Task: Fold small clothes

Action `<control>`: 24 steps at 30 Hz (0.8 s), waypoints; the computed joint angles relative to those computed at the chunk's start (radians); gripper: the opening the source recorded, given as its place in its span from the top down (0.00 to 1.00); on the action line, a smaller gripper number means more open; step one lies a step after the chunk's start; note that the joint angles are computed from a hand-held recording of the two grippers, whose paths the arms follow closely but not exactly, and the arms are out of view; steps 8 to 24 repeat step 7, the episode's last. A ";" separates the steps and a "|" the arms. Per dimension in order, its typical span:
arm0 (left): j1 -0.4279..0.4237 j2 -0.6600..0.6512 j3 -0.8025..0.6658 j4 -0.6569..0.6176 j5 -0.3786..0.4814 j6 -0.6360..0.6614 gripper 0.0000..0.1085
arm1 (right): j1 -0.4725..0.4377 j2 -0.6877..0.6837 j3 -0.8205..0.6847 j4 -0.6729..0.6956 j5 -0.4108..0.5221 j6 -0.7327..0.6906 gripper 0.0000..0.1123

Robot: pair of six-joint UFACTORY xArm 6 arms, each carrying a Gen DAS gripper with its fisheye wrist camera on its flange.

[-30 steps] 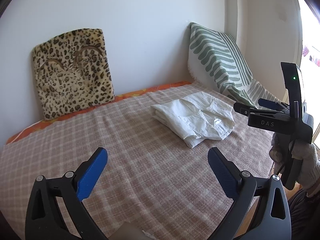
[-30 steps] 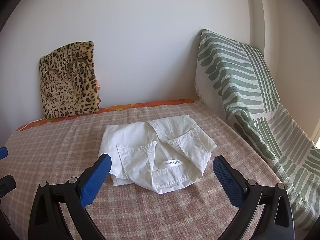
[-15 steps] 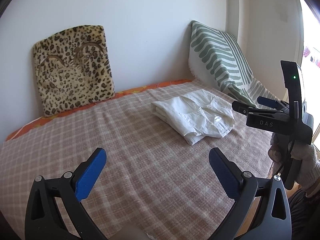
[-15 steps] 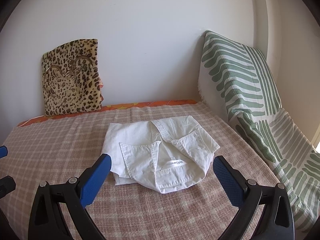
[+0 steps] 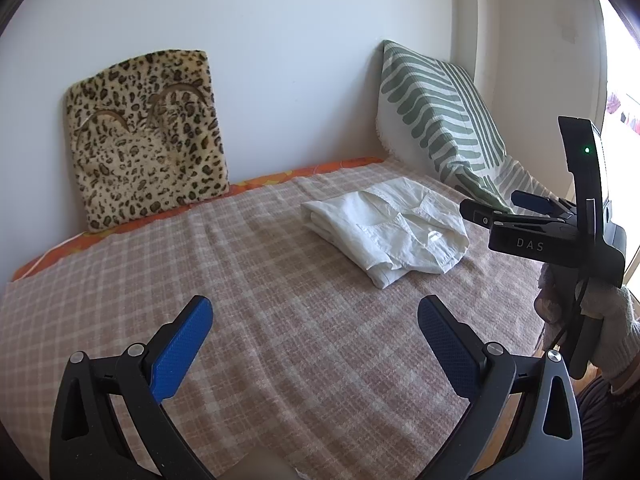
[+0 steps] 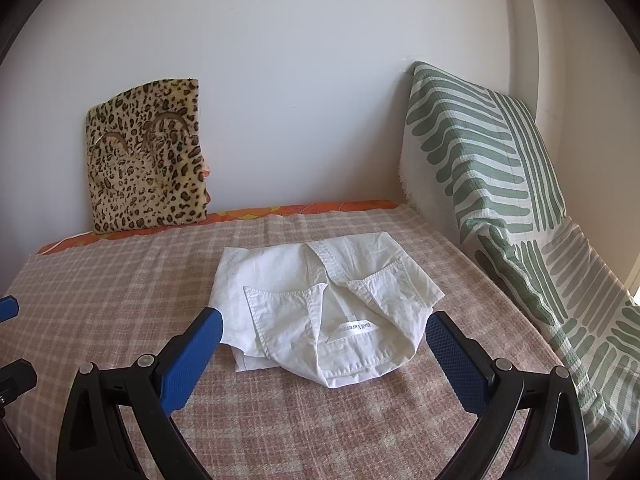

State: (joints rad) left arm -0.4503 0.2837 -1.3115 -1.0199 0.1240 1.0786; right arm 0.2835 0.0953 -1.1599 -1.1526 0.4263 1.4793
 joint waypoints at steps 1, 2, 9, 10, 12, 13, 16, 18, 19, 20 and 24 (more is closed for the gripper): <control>0.000 0.001 -0.002 -0.009 0.000 0.011 0.06 | 0.001 0.001 0.000 0.002 0.000 -0.002 0.08; 0.000 0.002 -0.003 -0.022 -0.001 0.026 0.06 | -0.001 0.003 -0.001 0.003 -0.004 -0.006 0.08; 0.002 0.001 -0.003 -0.038 -0.004 0.040 0.06 | -0.001 0.004 -0.002 0.001 -0.007 -0.003 0.08; 0.002 0.001 -0.003 -0.038 -0.004 0.040 0.06 | -0.001 0.004 -0.002 0.001 -0.007 -0.003 0.08; 0.002 0.001 -0.003 -0.038 -0.004 0.040 0.06 | -0.001 0.004 -0.002 0.001 -0.007 -0.003 0.08; 0.002 0.001 -0.003 -0.038 -0.004 0.040 0.06 | -0.001 0.004 -0.002 0.001 -0.007 -0.003 0.08; 0.002 0.001 -0.003 -0.038 -0.004 0.040 0.06 | -0.001 0.004 -0.002 0.001 -0.007 -0.003 0.08; 0.002 0.001 -0.003 -0.038 -0.004 0.040 0.06 | -0.001 0.004 -0.002 0.001 -0.007 -0.003 0.08; 0.002 0.001 -0.003 -0.038 -0.004 0.040 0.06 | -0.001 0.004 -0.002 0.001 -0.007 -0.003 0.08; 0.002 0.001 -0.003 -0.038 -0.004 0.040 0.06 | -0.001 0.004 -0.002 0.001 -0.007 -0.003 0.08; 0.002 0.001 -0.003 -0.038 -0.004 0.040 0.06 | -0.001 0.004 -0.002 0.001 -0.007 -0.003 0.08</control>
